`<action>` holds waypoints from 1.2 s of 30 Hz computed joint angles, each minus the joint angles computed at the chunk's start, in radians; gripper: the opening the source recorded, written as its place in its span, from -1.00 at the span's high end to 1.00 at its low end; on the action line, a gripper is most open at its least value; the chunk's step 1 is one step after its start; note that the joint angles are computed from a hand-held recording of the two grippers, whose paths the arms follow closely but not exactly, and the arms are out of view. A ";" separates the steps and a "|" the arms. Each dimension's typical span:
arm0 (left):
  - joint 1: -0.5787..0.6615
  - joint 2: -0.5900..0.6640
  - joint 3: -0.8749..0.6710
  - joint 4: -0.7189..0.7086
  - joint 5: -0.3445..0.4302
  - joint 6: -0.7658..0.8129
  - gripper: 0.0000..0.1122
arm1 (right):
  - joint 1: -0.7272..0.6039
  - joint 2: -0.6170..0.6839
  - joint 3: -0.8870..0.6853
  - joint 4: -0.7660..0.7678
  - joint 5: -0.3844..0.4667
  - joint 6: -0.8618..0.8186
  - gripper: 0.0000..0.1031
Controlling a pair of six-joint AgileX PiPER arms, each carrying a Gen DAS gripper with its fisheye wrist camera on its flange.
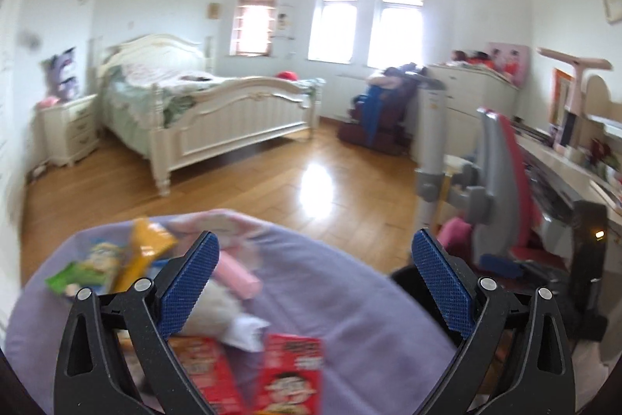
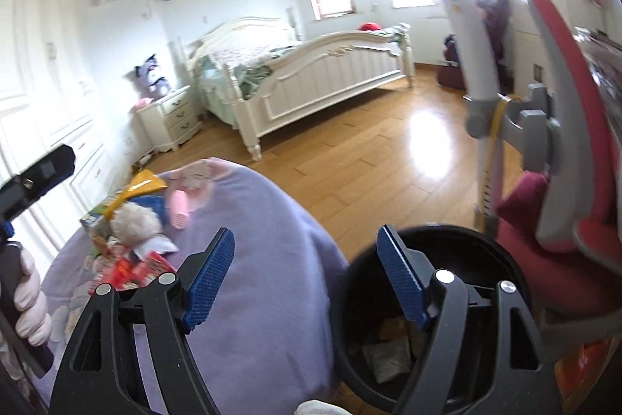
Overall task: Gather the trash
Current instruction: 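Grasp the milk carton with the left tool while the right tool grasps the yellow wrapper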
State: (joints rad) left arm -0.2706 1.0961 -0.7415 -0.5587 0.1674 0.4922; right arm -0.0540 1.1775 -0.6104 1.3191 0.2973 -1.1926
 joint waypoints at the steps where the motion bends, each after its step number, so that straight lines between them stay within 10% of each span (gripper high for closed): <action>1: 0.076 -0.008 0.004 -0.091 0.024 0.100 -0.74 | 0.047 0.013 -0.027 -0.052 -0.022 0.059 -0.46; 6: 0.450 0.039 -0.011 -0.457 0.158 0.579 -0.74 | 0.230 0.120 -0.213 -0.456 -0.030 0.489 -0.46; 12: 0.658 0.194 -0.087 -0.538 0.242 0.842 -0.74 | 0.407 0.377 -0.571 -0.799 0.132 0.879 -0.46; 29: 0.663 0.533 -0.327 -0.193 0.251 0.561 -0.74 | 0.555 1.248 -1.876 -1.040 0.854 1.330 -0.22; 31: 0.676 0.559 -0.357 -0.220 0.297 0.573 -0.58 | 0.556 1.296 -1.948 -1.038 0.895 1.337 0.15; 33: 0.684 0.584 -0.383 -0.227 0.339 0.574 -0.11 | 0.553 1.279 -1.904 -1.019 0.869 1.321 0.22; 36: 0.682 0.603 -0.394 -0.229 0.342 0.562 0.02 | 0.552 1.186 -1.737 -0.999 0.768 1.284 0.32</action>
